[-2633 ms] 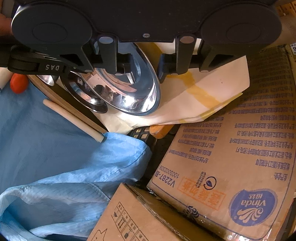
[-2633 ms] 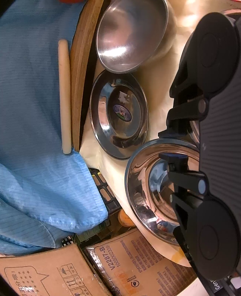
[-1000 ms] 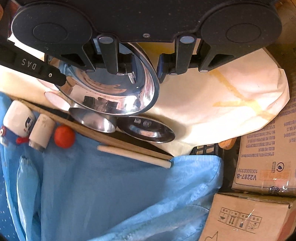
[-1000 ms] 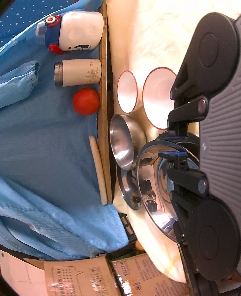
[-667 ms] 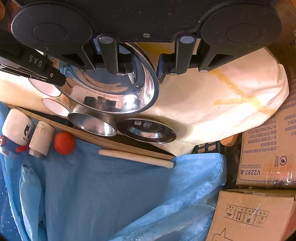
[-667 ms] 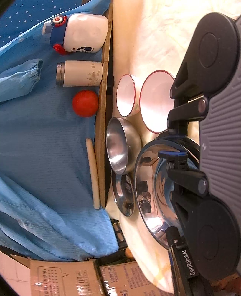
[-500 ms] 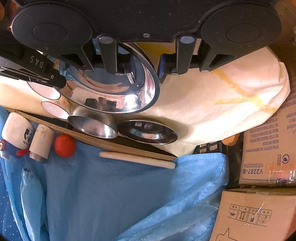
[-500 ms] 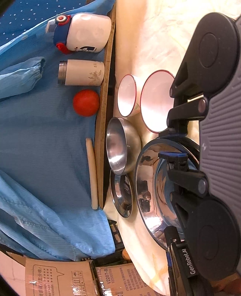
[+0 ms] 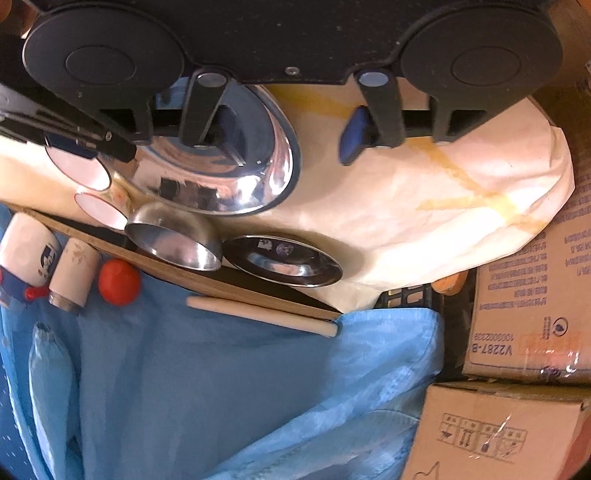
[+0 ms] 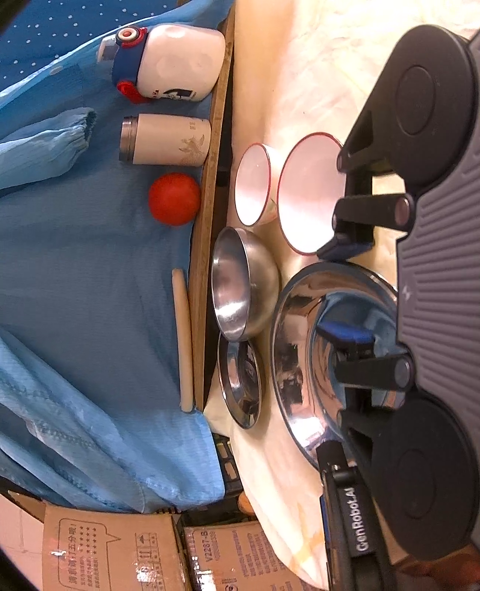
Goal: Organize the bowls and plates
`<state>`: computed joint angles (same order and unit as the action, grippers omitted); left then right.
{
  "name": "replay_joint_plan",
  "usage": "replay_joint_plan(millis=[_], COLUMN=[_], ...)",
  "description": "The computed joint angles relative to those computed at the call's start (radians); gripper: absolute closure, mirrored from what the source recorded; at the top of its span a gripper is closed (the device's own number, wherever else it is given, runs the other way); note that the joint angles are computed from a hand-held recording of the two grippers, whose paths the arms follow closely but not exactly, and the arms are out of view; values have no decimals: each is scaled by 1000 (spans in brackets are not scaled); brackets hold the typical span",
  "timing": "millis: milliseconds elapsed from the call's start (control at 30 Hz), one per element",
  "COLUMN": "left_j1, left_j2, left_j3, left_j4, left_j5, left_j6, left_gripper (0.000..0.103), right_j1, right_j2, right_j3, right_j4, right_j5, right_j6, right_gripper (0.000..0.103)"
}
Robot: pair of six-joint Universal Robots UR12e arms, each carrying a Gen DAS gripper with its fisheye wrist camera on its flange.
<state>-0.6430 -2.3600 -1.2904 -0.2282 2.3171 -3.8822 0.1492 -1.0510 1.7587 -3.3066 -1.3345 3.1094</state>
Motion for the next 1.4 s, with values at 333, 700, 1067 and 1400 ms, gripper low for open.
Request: replay_joint_plan(millis=[333, 700, 1067, 1400], left_j1=[19, 85, 155, 167], left_j2=[15, 27, 10, -16], left_j3=[-28, -38, -3, 26], left_j4=[40, 114, 68, 76], left_j5=[41, -83, -236, -230], left_j6=[-78, -177, -281, -270], left_gripper=[7, 1, 1, 1], right_j1=[-11, -42, -58, -32], right_j2=[1, 30, 165, 291], right_j3=[11, -100, -450, -692], right_j4=[-108, 41, 459, 721], right_j5=[46, 190, 408, 458], right_j6=[36, -4, -83, -146], right_gripper=[4, 1, 1, 4])
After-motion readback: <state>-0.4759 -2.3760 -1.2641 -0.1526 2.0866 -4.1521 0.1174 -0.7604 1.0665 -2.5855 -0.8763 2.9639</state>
